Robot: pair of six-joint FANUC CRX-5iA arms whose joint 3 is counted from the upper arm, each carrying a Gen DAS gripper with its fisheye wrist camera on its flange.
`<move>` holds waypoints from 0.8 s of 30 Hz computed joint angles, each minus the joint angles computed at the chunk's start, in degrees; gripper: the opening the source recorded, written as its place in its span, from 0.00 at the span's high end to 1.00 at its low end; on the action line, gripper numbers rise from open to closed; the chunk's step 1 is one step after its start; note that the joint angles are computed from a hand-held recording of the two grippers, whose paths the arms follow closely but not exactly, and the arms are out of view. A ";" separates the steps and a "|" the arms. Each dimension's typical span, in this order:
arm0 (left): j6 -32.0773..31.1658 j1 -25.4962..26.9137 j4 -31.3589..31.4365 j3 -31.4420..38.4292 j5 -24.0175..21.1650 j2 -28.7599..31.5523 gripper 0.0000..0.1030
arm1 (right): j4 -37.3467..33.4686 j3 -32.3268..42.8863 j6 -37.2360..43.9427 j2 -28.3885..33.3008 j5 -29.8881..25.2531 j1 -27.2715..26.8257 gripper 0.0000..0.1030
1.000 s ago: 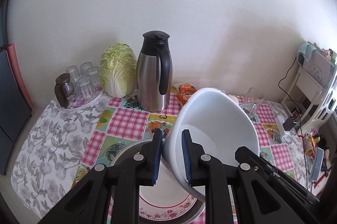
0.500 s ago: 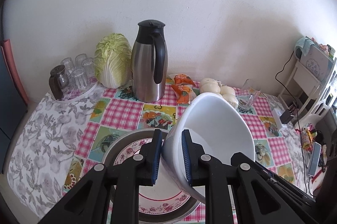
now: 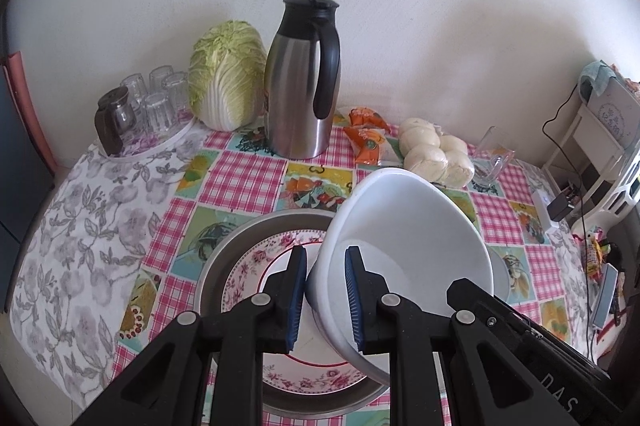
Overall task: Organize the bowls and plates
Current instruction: 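Lower the white square bowl onto the stacked dishes in the basin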
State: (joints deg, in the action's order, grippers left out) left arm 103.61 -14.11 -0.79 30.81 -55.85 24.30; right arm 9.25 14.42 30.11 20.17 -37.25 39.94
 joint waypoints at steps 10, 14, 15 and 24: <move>-0.41 0.94 0.49 1.34 -2.95 2.02 0.73 | -3.79 4.75 2.86 3.36 -4.37 -0.02 0.84; -0.85 1.53 1.46 1.60 -3.88 2.87 0.73 | -5.59 6.40 3.79 4.48 -5.89 -0.27 0.83; -0.95 1.62 1.62 1.67 -4.02 3.04 0.73 | -5.98 6.70 3.95 4.70 -6.16 -0.34 0.83; -0.87 2.04 1.98 2.41 -5.42 4.33 0.72 | -7.11 8.29 4.82 5.99 -7.58 -0.50 0.82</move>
State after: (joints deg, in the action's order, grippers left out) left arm 102.74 -12.07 1.19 33.22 -61.27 28.63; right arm 2.14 22.71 34.92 26.16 -44.83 39.44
